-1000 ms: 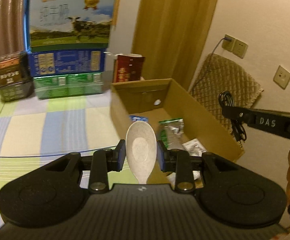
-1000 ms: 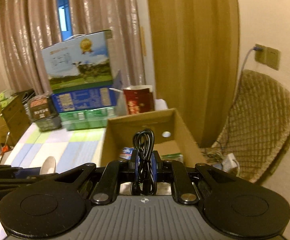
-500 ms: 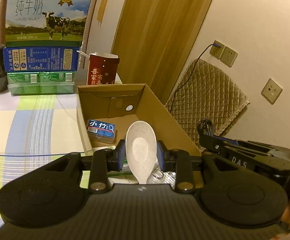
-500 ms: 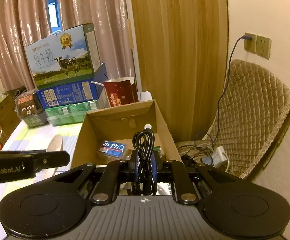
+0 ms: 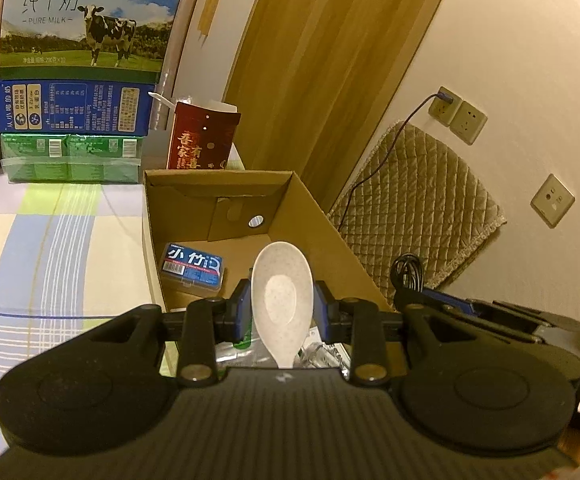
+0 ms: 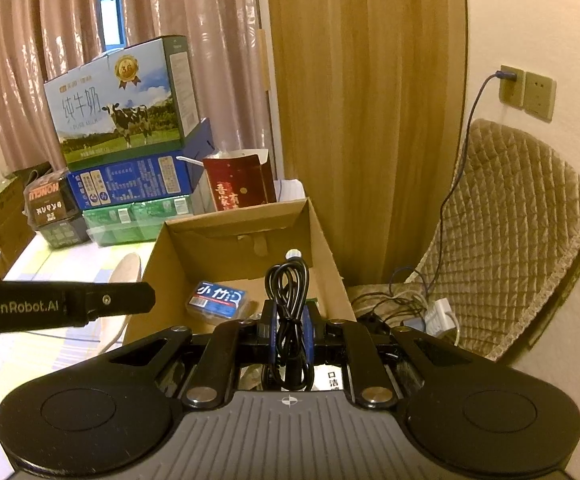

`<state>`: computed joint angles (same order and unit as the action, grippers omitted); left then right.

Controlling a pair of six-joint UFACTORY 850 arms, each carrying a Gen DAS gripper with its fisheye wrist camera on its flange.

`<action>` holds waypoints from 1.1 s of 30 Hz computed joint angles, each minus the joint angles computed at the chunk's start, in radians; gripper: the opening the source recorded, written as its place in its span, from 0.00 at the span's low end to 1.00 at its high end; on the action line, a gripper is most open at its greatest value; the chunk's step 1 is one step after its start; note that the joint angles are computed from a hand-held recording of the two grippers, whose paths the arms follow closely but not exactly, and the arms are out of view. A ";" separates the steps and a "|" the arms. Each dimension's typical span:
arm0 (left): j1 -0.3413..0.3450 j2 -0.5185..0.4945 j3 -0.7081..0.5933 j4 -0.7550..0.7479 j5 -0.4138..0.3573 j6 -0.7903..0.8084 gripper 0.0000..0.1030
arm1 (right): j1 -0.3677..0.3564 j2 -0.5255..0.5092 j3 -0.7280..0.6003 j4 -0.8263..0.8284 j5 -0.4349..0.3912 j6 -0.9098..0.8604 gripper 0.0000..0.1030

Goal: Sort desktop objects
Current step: 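Carry spoon in left gripper and cable in right gripper over cardboard box, then open left gripper dropping spoon while right gripper releases cable into box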

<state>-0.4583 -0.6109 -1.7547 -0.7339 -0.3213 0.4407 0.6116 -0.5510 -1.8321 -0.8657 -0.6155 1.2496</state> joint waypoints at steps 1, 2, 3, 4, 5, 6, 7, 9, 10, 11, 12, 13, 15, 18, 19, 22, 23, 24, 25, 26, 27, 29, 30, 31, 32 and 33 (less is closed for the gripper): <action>0.001 -0.006 -0.008 0.000 -0.001 -0.005 0.26 | -0.002 -0.006 -0.007 0.005 0.002 -0.007 0.09; 0.003 -0.012 -0.016 0.000 -0.003 -0.009 0.26 | -0.003 -0.011 -0.014 0.009 0.002 -0.012 0.09; 0.005 -0.018 -0.024 0.001 -0.004 -0.015 0.26 | -0.004 -0.016 -0.020 0.014 0.003 -0.019 0.09; 0.006 -0.022 -0.028 -0.001 -0.005 -0.019 0.26 | -0.007 -0.022 -0.027 0.021 0.005 -0.026 0.09; 0.007 -0.028 -0.035 -0.001 -0.005 -0.025 0.26 | -0.009 -0.026 -0.032 0.026 0.007 -0.033 0.09; 0.008 -0.034 -0.041 -0.002 -0.007 -0.030 0.26 | -0.011 -0.032 -0.037 0.032 0.008 -0.041 0.09; 0.009 -0.040 -0.048 -0.002 -0.008 -0.036 0.26 | -0.012 -0.036 -0.042 0.038 0.007 -0.048 0.09; 0.010 -0.050 -0.058 -0.004 -0.011 -0.044 0.26 | -0.014 -0.045 -0.053 0.053 0.005 -0.067 0.09; 0.010 -0.055 -0.062 0.003 -0.012 -0.051 0.26 | -0.016 -0.049 -0.057 0.059 0.006 -0.075 0.09; 0.010 -0.059 -0.064 0.000 -0.011 -0.048 0.26 | -0.017 -0.053 -0.060 0.063 0.007 -0.081 0.09; 0.011 -0.063 -0.067 -0.003 -0.010 -0.048 0.26 | -0.018 -0.056 -0.063 0.067 0.006 -0.087 0.09; 0.011 -0.068 -0.071 -0.002 -0.011 -0.051 0.26 | -0.019 -0.060 -0.066 0.071 0.006 -0.091 0.09; 0.012 -0.079 -0.082 0.004 -0.012 -0.063 0.26 | -0.021 -0.064 -0.068 0.077 0.006 -0.096 0.09; 0.013 -0.092 -0.094 -0.004 -0.015 -0.056 0.25 | -0.024 -0.070 -0.073 0.083 0.006 -0.103 0.09; 0.014 -0.094 -0.095 -0.003 -0.016 -0.058 0.25 | -0.024 -0.072 -0.074 0.084 0.006 -0.104 0.09; 0.015 -0.094 -0.093 0.040 -0.007 -0.097 0.25 | -0.026 -0.075 -0.077 0.091 0.007 -0.111 0.09; 0.016 -0.092 -0.089 0.051 -0.003 -0.107 0.25 | -0.026 -0.077 -0.079 0.094 0.008 -0.114 0.09; 0.017 -0.090 -0.084 0.055 -0.001 -0.109 0.25 | -0.026 -0.078 -0.079 0.097 0.009 -0.117 0.09; 0.018 -0.088 -0.081 0.058 0.000 -0.111 0.25 | -0.025 -0.079 -0.079 0.098 0.010 -0.117 0.09; 0.019 -0.085 -0.077 0.065 0.002 -0.116 0.25 | -0.024 -0.080 -0.081 0.099 0.010 -0.116 0.09; 0.019 -0.081 -0.072 0.073 0.004 -0.120 0.25 | -0.024 -0.081 -0.081 0.101 0.012 -0.116 0.09; 0.019 -0.078 -0.067 0.095 0.009 -0.135 0.25 | -0.022 -0.084 -0.085 0.105 0.013 -0.118 0.09; 0.019 -0.076 -0.064 0.105 0.012 -0.142 0.26 | -0.021 -0.084 -0.085 0.106 0.014 -0.118 0.09; 0.020 -0.073 -0.060 0.109 0.015 -0.145 0.26 | -0.021 -0.085 -0.087 0.107 0.016 -0.119 0.09; 0.021 -0.070 -0.056 0.110 0.019 -0.145 0.27 | -0.021 -0.085 -0.087 0.109 0.019 -0.119 0.10; 0.022 -0.066 -0.050 0.114 0.023 -0.148 0.28 | -0.021 -0.086 -0.088 0.112 0.024 -0.121 0.10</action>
<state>-0.4361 -0.6767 -1.8046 -0.6199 -0.2982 0.2924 0.5905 -0.6365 -1.9199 -0.7535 -0.5915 1.1291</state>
